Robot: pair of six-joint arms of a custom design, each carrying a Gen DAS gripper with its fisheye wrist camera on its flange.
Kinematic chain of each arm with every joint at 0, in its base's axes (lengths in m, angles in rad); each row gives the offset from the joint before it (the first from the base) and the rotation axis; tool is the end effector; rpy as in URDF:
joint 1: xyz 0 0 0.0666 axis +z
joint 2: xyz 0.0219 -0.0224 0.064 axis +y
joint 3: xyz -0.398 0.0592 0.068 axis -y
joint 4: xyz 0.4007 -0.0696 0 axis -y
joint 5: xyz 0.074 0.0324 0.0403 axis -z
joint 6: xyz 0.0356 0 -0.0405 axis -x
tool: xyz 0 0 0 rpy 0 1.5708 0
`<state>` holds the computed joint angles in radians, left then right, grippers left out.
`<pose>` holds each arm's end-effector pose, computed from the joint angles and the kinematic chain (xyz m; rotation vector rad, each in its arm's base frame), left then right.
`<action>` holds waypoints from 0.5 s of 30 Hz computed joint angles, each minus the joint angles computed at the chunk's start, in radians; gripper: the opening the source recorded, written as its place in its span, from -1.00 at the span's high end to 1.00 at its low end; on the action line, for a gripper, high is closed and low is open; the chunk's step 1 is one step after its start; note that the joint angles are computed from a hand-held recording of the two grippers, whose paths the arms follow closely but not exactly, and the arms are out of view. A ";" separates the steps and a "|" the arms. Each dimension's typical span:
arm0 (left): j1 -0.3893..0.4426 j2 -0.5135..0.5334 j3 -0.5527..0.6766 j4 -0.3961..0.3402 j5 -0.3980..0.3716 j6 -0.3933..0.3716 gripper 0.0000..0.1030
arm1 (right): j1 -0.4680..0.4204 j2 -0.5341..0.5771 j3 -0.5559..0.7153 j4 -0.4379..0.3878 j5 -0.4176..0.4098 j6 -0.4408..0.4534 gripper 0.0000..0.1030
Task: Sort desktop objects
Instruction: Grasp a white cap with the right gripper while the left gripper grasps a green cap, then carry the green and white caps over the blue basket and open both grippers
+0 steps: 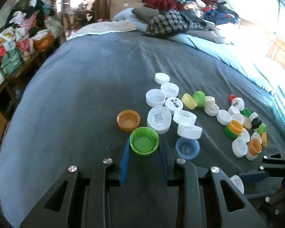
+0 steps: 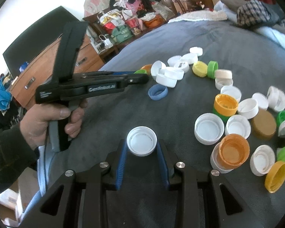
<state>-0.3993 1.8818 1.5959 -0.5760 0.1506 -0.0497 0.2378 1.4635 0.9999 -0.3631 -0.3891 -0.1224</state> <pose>0.6094 -0.2634 0.2927 0.6115 2.3711 -0.3394 0.4610 0.1252 0.2756 -0.3232 2.3893 0.6341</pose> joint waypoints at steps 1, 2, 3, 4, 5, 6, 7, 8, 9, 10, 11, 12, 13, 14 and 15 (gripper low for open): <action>-0.003 -0.025 -0.026 0.007 -0.017 0.021 0.52 | 0.000 -0.003 0.000 0.000 0.003 -0.002 0.34; -0.006 -0.041 -0.042 0.012 -0.029 0.034 0.52 | -0.003 -0.010 -0.003 -0.001 0.003 -0.009 0.34; -0.010 -0.065 -0.067 0.020 -0.044 0.046 0.52 | -0.005 -0.018 -0.005 -0.004 0.002 -0.017 0.34; -0.019 -0.098 -0.099 0.030 -0.066 0.060 0.52 | -0.007 -0.032 -0.010 -0.010 0.008 -0.025 0.34; -0.028 -0.114 -0.113 0.026 -0.088 0.065 0.52 | -0.006 -0.045 -0.014 -0.023 0.020 -0.026 0.34; -0.042 -0.130 -0.125 0.016 -0.126 0.070 0.52 | -0.005 -0.055 -0.017 -0.033 0.028 -0.026 0.34; -0.059 -0.151 -0.142 0.004 -0.171 0.079 0.52 | -0.003 -0.071 -0.022 -0.044 0.037 -0.026 0.34; -0.067 -0.161 -0.148 -0.007 -0.191 0.086 0.52 | -0.001 -0.092 -0.032 -0.057 0.050 -0.023 0.34; -0.079 -0.169 -0.151 -0.022 -0.208 0.095 0.52 | 0.001 -0.111 -0.040 -0.069 0.063 -0.019 0.34; -0.091 -0.178 -0.158 -0.033 -0.228 0.103 0.52 | 0.002 -0.137 -0.051 -0.083 0.074 -0.016 0.34; -0.107 -0.185 -0.161 -0.046 -0.251 0.115 0.52 | 0.001 -0.161 -0.060 -0.096 0.081 -0.015 0.34; -0.118 -0.190 -0.162 -0.055 -0.263 0.124 0.52 | -0.001 -0.184 -0.068 -0.108 0.088 -0.015 0.34; -0.130 -0.196 -0.163 -0.063 -0.271 0.131 0.52 | -0.004 -0.218 -0.079 -0.121 0.100 -0.011 0.34; -0.144 -0.202 -0.164 -0.066 -0.280 0.138 0.52 | -0.006 -0.243 -0.086 -0.130 0.109 -0.005 0.34; -0.158 -0.209 -0.164 -0.069 -0.286 0.143 0.52 | -0.009 -0.272 -0.092 -0.145 0.120 0.004 0.34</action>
<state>-0.5570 1.6726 1.4321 -0.6448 -0.1356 0.0932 0.2284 1.1915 0.9082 -0.5078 -0.2689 -0.1186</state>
